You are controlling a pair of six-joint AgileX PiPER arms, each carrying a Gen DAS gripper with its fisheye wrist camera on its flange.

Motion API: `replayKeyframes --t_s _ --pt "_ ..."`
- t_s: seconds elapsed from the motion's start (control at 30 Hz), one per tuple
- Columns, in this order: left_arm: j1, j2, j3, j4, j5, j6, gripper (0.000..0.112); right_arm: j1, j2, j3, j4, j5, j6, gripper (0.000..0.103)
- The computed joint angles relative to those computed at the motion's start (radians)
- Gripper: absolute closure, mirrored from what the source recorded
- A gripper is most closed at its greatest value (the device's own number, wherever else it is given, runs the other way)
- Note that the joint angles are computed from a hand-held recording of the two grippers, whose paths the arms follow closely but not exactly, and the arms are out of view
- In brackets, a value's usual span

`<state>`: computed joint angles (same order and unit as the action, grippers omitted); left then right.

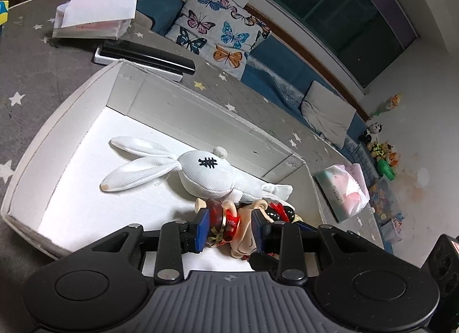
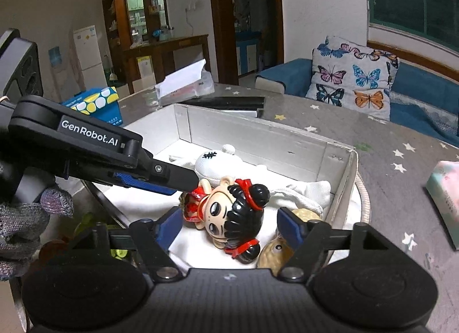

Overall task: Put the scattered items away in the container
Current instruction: 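Open the right tool and withdraw it from the box, then move both tools toward the red round toy and green alien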

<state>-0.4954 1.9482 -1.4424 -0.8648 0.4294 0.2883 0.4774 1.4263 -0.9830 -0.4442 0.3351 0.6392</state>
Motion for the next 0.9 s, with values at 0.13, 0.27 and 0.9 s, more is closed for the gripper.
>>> replayKeyframes --t_s 0.13,0.27,0.9 --pt "-0.003 -0.044 0.049 -0.021 -0.02 0.032 0.078 0.042 -0.046 0.031 -0.144 0.011 0.168 0.025" --pt "0.001 -0.103 0.12 -0.084 -0.033 0.102 0.078 0.105 -0.108 0.07 -0.336 0.046 0.388 0.017" --pt "0.009 -0.413 0.488 -0.211 -0.161 0.313 0.078 0.493 -0.262 0.219 -0.751 0.336 0.999 0.0"
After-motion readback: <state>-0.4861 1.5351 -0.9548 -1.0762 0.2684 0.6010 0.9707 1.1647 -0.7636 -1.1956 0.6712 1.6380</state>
